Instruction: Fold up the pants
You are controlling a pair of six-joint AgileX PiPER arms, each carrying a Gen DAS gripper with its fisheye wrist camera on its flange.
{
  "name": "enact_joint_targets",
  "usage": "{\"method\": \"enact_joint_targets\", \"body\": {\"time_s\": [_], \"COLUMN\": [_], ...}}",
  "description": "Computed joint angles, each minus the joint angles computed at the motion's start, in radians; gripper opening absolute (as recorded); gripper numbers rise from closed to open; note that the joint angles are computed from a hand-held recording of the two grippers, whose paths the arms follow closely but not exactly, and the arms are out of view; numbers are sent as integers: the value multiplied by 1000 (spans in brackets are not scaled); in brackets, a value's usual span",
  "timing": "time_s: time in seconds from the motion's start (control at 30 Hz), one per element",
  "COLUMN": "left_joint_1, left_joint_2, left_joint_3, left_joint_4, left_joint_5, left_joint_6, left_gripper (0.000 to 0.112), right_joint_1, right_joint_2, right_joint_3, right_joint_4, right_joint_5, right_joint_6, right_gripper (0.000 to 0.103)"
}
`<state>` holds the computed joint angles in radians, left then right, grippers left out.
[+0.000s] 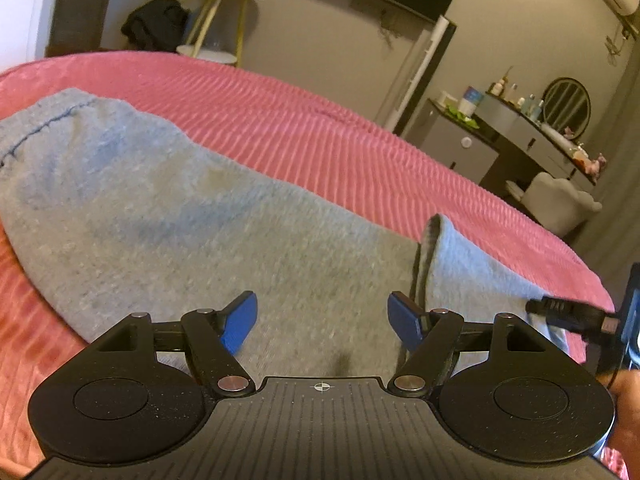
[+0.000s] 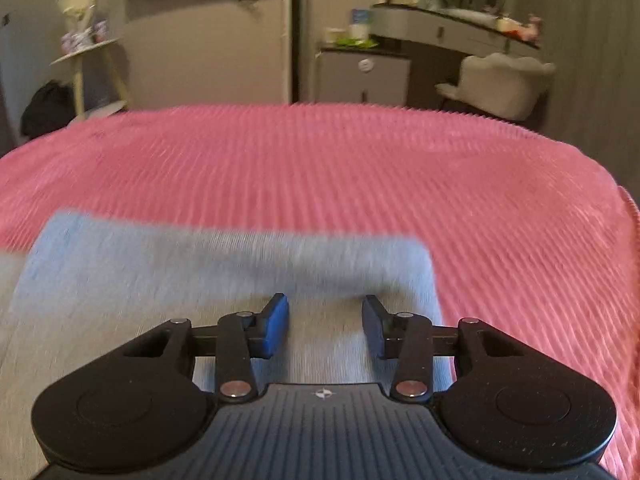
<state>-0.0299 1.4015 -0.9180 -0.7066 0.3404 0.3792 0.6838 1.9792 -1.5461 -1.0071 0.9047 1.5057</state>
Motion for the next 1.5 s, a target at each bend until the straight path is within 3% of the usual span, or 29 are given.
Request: {"method": "enact_joint_targets", "body": {"time_s": [0.17,0.23,0.3,0.4,0.43,0.53,0.63,0.77,0.87,0.9,0.93,1.13,1.37,1.5], "left_joint_1": [50,90,135,158,147,108,89,22,-20,-29,-39,-56,-6,34], "left_joint_2": [11,37,95,247,293,392,498,517,522,522,525,466,401,348], "left_joint_3": [-5,-26,-83,-244,-298,-410,-522,-564,-602,-611,-624,-578,-555,-501], "left_joint_4": [-235,-355,-426,-430,-404,-329,-305,-210,-140,-122,-97,-72,-105,-113], "left_joint_5": [72,175,332,565,589,594,687,646,627,628,633,583,615,586], "left_joint_6": [228,351,410,362,322,192,111,104,68,66,59,71,116,152], "left_gripper": [79,80,80,82,81,72,62,59,38,24,20,14,12,12], "right_joint_1": [2,44,104,212,245,315,313,319,316,314,314,314,329,335], "right_joint_2": [-18,-78,-153,-256,-273,-298,-308,-277,-273,-271,-270,-264,-256,-260], "right_joint_3": [11,108,221,365,379,404,429,406,413,413,409,406,413,425], "right_joint_4": [67,63,41,-13,-19,-41,-17,-28,-42,-37,-34,-63,-110,-130], "right_joint_5": [-28,-63,-79,-58,-26,60,-6,4,-5,-1,6,24,71,87], "right_joint_6": [12,34,110,297,328,460,472,432,440,441,441,483,545,571], "right_gripper": [45,50,61,64,71,78,78,78,80,80,80,80,81,83]}}
